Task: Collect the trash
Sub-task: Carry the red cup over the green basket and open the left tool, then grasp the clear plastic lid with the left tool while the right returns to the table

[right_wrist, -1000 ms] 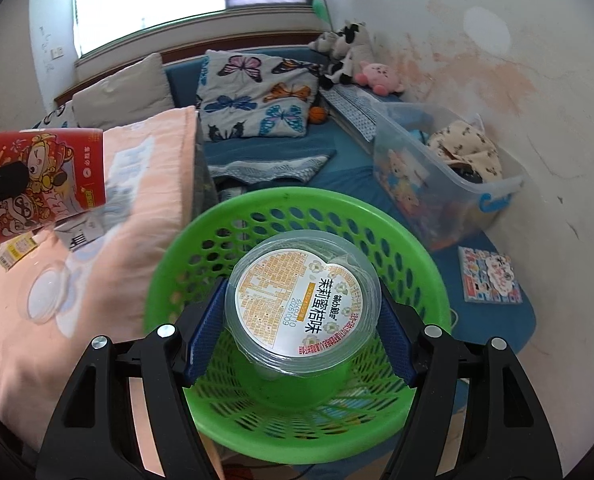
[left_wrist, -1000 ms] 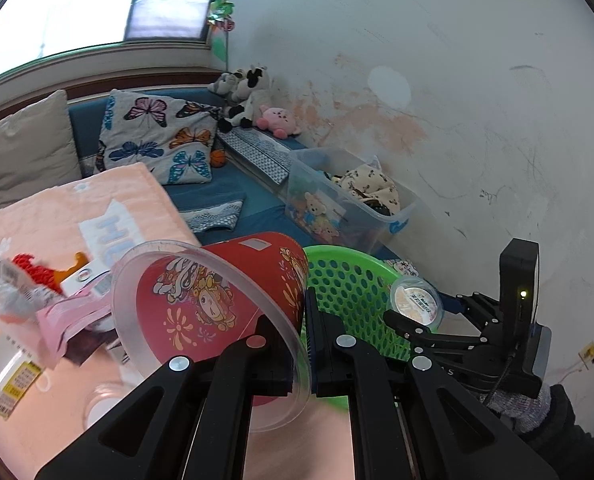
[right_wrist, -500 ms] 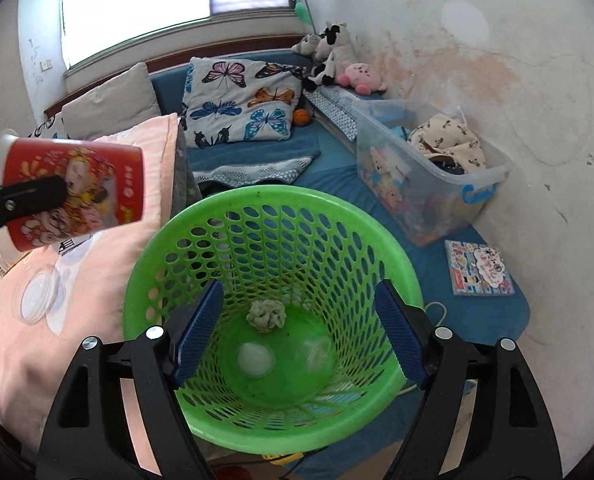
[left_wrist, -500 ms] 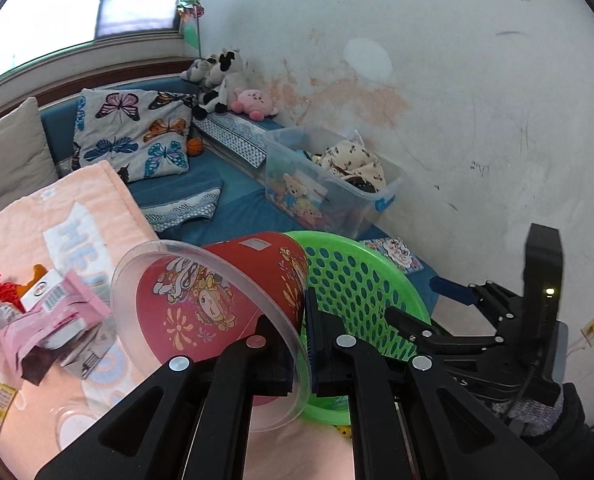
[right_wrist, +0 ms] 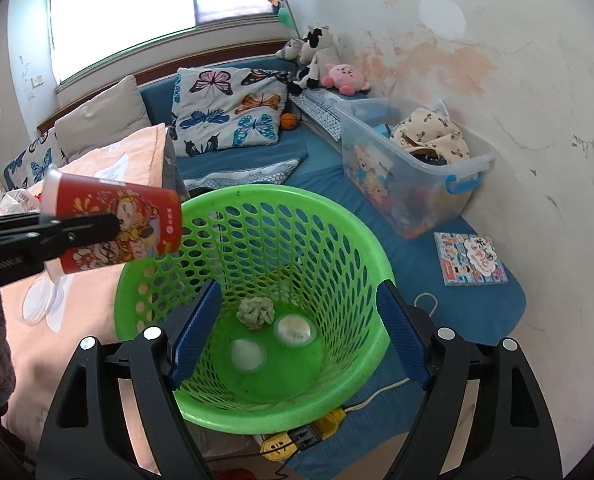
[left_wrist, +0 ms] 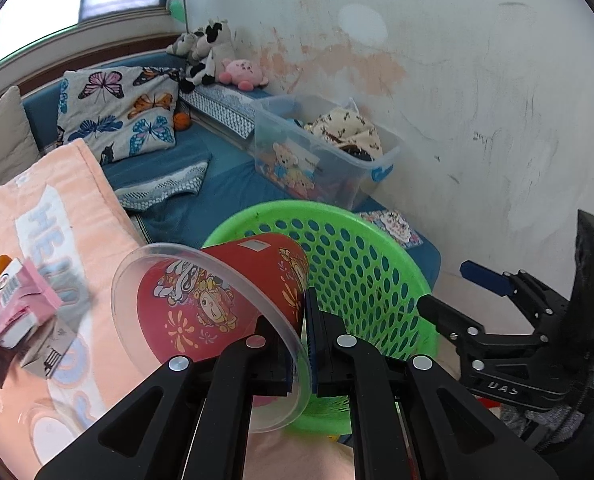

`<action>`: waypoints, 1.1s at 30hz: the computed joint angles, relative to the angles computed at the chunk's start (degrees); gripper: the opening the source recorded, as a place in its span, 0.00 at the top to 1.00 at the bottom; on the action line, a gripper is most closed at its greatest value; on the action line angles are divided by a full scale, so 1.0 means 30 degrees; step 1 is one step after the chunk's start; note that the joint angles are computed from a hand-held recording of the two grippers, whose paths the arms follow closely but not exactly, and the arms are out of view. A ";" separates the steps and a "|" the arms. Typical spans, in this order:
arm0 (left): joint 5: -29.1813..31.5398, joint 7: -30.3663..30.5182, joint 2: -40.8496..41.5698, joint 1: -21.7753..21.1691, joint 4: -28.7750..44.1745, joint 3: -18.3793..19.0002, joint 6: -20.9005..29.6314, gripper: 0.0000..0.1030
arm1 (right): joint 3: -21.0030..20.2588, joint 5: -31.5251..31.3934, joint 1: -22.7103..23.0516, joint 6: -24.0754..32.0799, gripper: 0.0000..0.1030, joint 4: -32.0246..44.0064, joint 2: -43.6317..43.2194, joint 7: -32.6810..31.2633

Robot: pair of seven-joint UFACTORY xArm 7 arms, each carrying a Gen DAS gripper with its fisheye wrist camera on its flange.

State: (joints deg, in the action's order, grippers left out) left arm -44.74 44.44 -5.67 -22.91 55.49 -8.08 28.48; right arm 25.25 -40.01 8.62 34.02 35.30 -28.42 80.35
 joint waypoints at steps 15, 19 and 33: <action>0.0222 -0.0138 0.0013 -0.0016 -0.0476 -0.0113 0.0020 0.55 | 0.0014 0.0239 -0.0012 -0.0129 0.23 -0.0214 -0.0146 -0.0006; -0.0188 0.0074 -0.0407 0.0103 -0.0724 0.0189 0.0215 0.54 | 0.0209 0.0148 0.0053 0.0077 0.23 -0.0001 -0.0088 0.0025; -0.0274 0.0420 -0.3388 0.0878 -0.3075 0.2101 0.0298 0.49 | 0.0442 -0.1094 0.0661 0.0038 0.22 0.1889 0.1869 0.0439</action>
State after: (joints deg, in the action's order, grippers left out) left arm -45.56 45.70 -15.84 -20.28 46.26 -1.78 29.38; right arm 26.58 -43.29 10.61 34.14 40.97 -22.81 81.66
